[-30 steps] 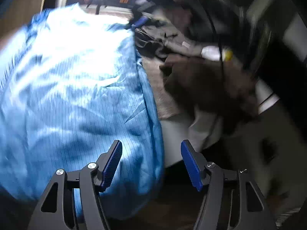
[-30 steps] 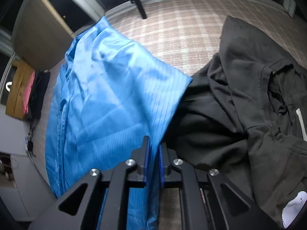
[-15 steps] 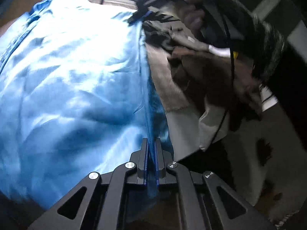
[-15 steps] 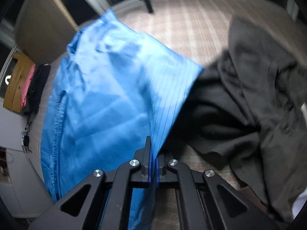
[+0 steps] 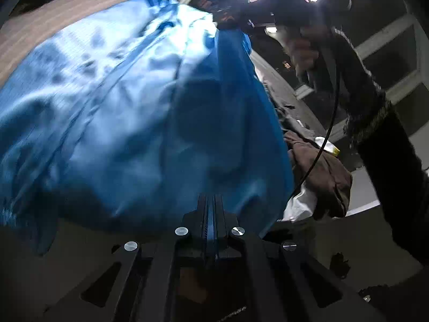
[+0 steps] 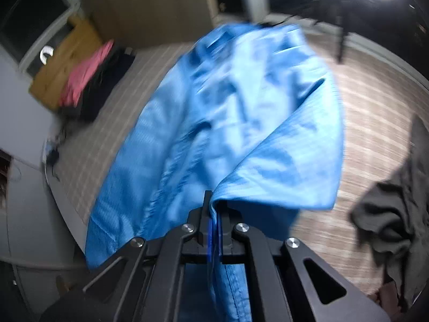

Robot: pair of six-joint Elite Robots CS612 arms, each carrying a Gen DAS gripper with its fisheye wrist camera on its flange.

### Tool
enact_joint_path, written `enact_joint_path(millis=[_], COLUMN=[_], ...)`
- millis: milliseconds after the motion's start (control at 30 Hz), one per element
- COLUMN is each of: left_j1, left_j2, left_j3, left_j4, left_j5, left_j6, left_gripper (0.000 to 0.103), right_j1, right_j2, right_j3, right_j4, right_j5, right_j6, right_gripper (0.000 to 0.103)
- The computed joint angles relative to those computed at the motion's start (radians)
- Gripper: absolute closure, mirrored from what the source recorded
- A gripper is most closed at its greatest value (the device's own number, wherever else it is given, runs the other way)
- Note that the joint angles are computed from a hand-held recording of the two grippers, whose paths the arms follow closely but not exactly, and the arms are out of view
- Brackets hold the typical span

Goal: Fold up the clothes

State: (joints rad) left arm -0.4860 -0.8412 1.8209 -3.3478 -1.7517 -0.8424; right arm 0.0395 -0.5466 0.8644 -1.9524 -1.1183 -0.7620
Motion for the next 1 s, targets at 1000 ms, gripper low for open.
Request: enact_joint_path(millis=[1000], left_j1=[0.033], left_j2=[0.009], left_j3=[-0.107], left_j4=[0.26], left_j5=[-0.19], left_j6=[0.313], left_gripper=[0.094], right_j1=[-0.24], right_j2=[-0.294], right_j3=[0.666], right_j4=[-0.408], right_j5=[-0.037], right_j6=[-0.119], right_gripper=[0.061])
